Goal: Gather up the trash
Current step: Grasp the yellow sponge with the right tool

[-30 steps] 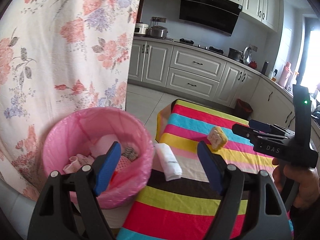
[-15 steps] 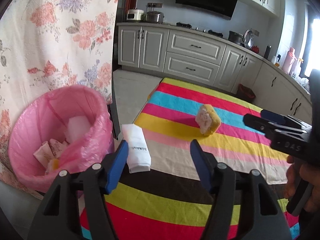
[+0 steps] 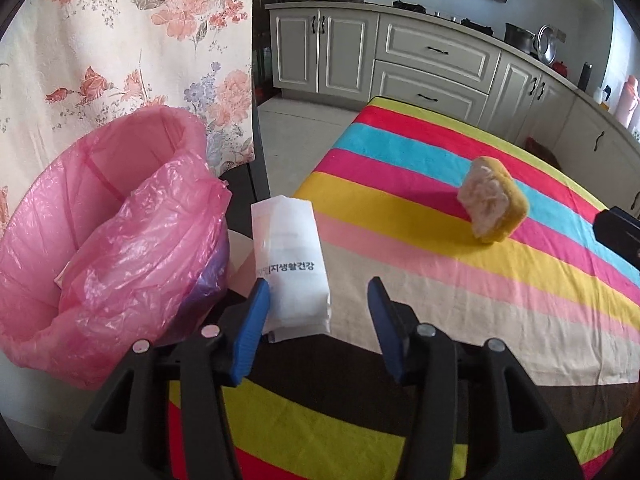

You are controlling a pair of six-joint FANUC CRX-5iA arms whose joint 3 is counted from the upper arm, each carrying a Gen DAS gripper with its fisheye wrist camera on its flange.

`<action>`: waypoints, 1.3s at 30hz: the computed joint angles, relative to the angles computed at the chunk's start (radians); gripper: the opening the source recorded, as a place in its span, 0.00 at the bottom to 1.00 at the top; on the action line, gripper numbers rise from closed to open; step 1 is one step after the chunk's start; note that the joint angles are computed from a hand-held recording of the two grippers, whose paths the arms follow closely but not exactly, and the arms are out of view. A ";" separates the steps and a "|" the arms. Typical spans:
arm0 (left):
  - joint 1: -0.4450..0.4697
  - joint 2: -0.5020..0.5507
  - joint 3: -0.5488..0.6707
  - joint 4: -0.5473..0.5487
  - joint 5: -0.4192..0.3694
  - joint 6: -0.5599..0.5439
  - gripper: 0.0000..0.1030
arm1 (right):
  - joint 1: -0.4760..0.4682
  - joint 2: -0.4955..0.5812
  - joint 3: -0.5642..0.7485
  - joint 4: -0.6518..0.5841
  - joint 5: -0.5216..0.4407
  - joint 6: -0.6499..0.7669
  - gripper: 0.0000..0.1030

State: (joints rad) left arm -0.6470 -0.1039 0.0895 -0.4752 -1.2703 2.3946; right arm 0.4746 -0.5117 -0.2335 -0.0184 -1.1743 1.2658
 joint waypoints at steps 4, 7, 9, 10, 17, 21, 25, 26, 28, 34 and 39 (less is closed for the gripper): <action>0.003 0.030 0.028 0.000 -0.034 -0.006 0.48 | 0.002 0.003 0.001 -0.003 0.003 0.000 0.74; 0.002 0.053 0.050 -0.006 -0.064 -0.014 0.48 | 0.005 0.004 0.001 -0.006 0.004 -0.002 0.74; 0.006 0.062 0.059 -0.007 -0.080 -0.016 0.48 | 0.010 0.004 0.001 -0.003 0.005 -0.005 0.74; 0.009 0.069 0.065 -0.006 -0.091 -0.021 0.48 | 0.011 0.004 0.001 -0.003 0.005 -0.007 0.74; 0.037 0.069 0.053 0.053 -0.055 -0.074 0.17 | 0.013 0.001 0.002 0.000 0.002 -0.016 0.74; 0.035 0.055 0.033 0.067 -0.025 -0.080 0.04 | 0.011 0.002 0.001 0.001 -0.001 -0.017 0.74; 0.047 0.032 0.001 0.099 0.019 -0.098 0.03 | 0.016 0.008 -0.002 0.001 0.000 -0.023 0.74; 0.051 0.026 -0.006 0.107 0.030 -0.101 0.03 | 0.018 0.010 -0.003 0.001 0.001 -0.024 0.74; 0.060 0.012 -0.019 0.122 0.047 -0.103 0.04 | 0.024 0.018 -0.003 0.002 0.004 -0.026 0.74; 0.063 -0.012 -0.028 0.120 0.059 -0.094 0.44 | 0.041 0.055 0.003 -0.008 0.021 -0.032 0.74; 0.083 -0.036 -0.047 0.152 0.084 -0.101 0.45 | 0.059 0.090 0.013 -0.004 0.036 -0.038 0.74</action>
State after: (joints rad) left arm -0.5637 -0.1397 0.0422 -0.3232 -1.1864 2.2932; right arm 0.5336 -0.4221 -0.2206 -0.0227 -1.1385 1.2276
